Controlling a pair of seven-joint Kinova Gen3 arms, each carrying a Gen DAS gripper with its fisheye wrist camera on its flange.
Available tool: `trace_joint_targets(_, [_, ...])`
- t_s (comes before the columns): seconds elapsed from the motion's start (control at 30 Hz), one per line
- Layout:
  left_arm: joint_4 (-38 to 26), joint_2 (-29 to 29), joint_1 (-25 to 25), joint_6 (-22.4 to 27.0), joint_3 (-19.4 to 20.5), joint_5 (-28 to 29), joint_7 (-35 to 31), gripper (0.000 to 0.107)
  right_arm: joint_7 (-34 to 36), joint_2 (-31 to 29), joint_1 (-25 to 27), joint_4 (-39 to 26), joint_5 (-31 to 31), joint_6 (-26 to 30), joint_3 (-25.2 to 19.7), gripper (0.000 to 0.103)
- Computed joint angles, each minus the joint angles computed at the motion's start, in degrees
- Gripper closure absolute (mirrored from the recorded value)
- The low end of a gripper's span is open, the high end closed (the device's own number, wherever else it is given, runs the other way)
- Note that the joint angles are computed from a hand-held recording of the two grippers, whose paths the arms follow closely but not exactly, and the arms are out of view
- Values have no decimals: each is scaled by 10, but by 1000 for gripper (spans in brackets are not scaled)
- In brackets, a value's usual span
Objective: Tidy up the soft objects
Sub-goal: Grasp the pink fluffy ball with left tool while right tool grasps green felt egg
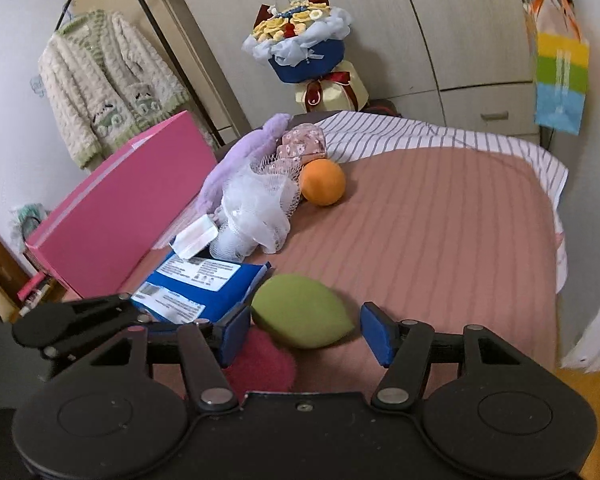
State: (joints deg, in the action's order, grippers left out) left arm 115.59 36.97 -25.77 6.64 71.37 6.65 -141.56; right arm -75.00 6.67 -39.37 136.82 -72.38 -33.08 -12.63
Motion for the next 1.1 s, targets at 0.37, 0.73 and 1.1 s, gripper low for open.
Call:
trace_joint_targets(0.37, [33,-40,52,-82,-54,-36,99,57,7,4,-7,2,10,-7,3,47])
trace_joint_targets(0.73, [63,-67,34,-103,-46,-106,179,61,55,4,-7,-5,-9,4,4,44])
trace_joint_targets(1.1, [55,-59,-52,-29,21,-132,223,61,195,17,-43,-38,-154,-69,-28,51])
